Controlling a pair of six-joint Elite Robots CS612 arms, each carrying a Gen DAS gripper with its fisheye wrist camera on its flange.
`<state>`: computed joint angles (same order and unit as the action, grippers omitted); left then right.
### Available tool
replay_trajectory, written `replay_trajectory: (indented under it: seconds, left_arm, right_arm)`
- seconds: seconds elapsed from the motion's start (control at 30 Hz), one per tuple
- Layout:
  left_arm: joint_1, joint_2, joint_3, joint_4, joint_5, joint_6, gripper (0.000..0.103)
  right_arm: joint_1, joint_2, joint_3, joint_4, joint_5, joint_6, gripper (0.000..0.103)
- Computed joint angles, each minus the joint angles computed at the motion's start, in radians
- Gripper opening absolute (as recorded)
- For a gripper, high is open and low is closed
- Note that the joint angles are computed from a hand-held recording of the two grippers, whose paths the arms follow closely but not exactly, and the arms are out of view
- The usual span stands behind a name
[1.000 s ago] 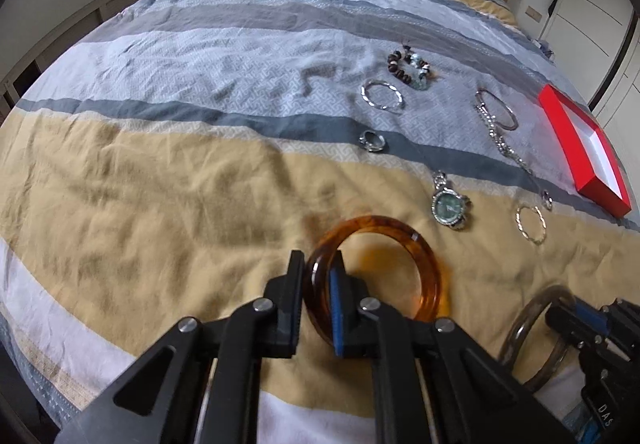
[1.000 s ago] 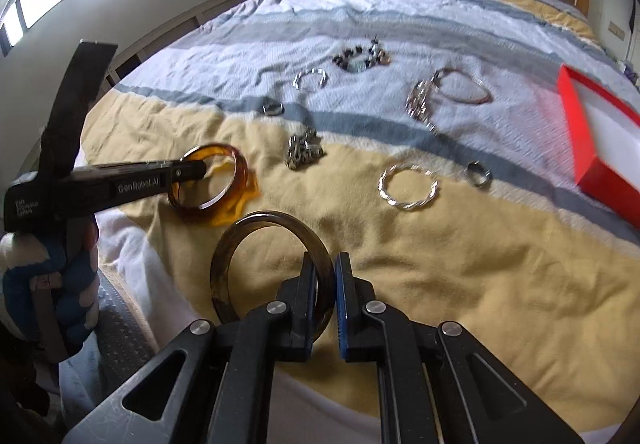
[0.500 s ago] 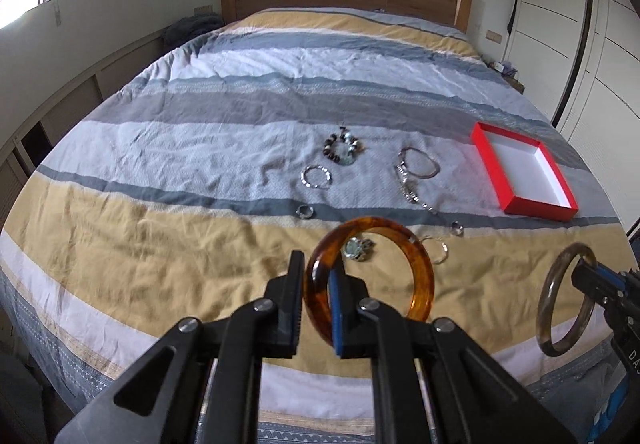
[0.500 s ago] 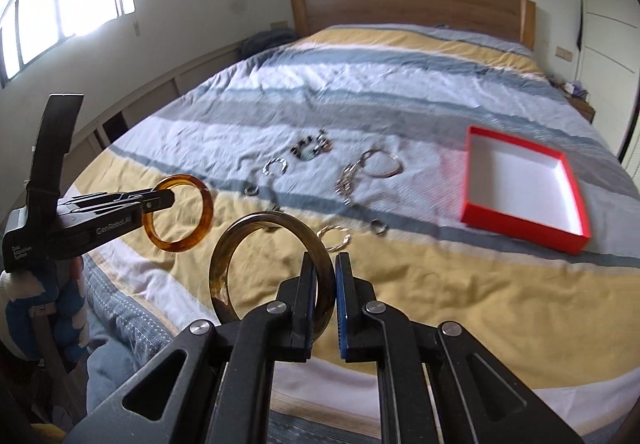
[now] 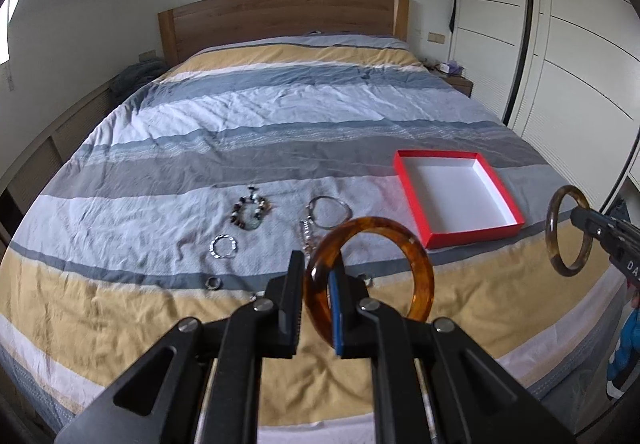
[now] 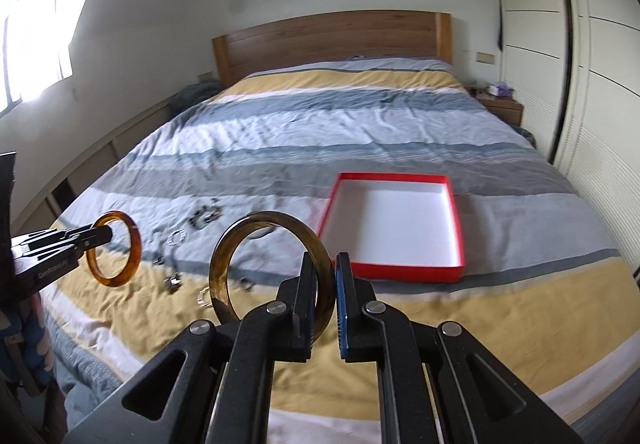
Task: Organize jewelry
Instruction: 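Carry both bangles over the red box with both tools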
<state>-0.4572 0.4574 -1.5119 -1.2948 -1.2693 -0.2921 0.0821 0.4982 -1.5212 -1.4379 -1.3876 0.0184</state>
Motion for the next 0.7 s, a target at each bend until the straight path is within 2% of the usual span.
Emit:
replay_trajectory:
  seconds: [0.1, 0.3, 0.53, 0.7]
  left_arm:
    - [-0.008, -0.021, 0.076, -0.053, -0.035, 0.035, 0.011]
    - [-0.021, -0.083, 0.294, -0.182, -0.101, 0.094, 0.011]
    - [-0.031, -0.191, 0.627, -0.344, -0.131, 0.142, 0.011]
    - [-0.035, -0.265, 0.846, -0.429, -0.094, 0.179, 0.011]
  right_arm:
    - [-0.022, -0.012, 0.038, -0.022, -0.027, 0.009, 0.009]
    - [-0.057, -0.036, 0.150, -0.075, -0.043, 0.027, 0.009]
    - [-0.072, -0.103, 0.388, -0.169, -0.049, -0.018, 0.009]
    - [-0.076, -0.163, 0.569, -0.224, -0.045, -0.038, 0.009]
